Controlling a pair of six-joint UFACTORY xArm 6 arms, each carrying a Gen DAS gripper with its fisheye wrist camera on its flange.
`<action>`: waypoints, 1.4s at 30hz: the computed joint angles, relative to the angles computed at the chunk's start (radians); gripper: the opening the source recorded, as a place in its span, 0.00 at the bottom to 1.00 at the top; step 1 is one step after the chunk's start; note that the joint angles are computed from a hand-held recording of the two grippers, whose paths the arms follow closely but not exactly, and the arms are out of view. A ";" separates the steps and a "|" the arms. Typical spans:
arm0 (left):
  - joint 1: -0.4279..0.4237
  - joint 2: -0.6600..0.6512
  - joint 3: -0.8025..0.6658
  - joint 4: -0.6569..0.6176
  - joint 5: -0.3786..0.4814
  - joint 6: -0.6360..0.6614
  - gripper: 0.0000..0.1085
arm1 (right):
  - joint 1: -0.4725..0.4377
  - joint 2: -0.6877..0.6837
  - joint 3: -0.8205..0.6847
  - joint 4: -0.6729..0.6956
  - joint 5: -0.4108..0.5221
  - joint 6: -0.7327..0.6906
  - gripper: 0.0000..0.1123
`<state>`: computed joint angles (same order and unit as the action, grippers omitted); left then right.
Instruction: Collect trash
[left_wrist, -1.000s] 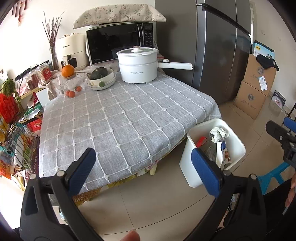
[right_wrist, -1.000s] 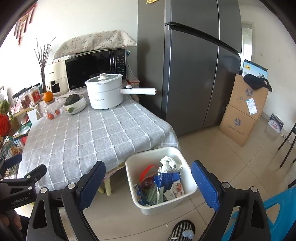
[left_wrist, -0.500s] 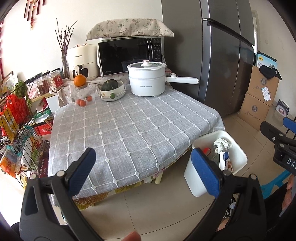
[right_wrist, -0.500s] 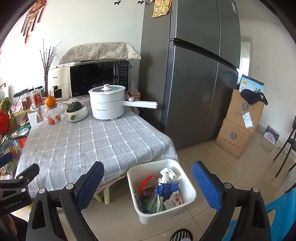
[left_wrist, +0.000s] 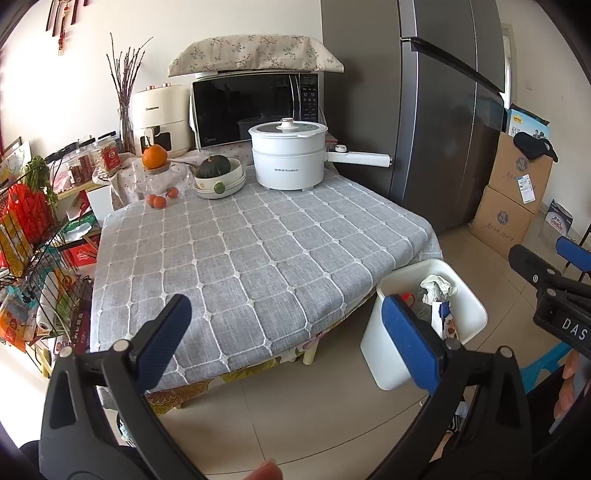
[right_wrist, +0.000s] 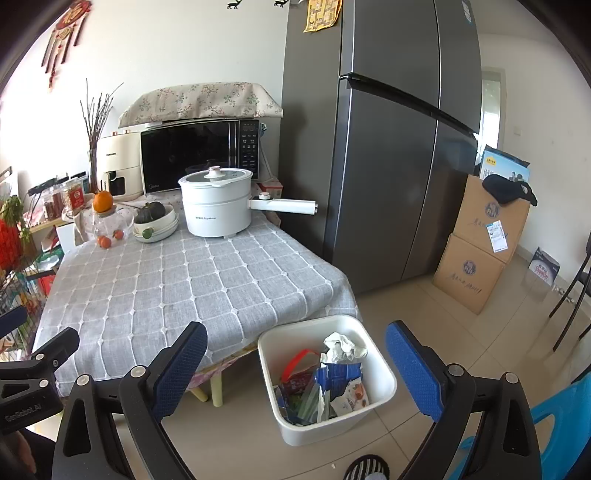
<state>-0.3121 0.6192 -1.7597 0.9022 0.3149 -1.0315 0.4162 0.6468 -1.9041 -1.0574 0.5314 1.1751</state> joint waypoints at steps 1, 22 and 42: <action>-0.001 0.001 -0.001 -0.002 0.002 0.001 0.94 | 0.000 0.000 0.000 0.000 0.000 0.000 0.88; -0.002 0.002 -0.003 -0.025 -0.003 0.013 0.94 | -0.002 -0.002 0.002 0.002 -0.003 -0.001 0.88; -0.005 0.003 -0.005 -0.027 0.001 0.011 0.94 | 0.002 0.005 -0.008 0.001 0.000 0.002 0.88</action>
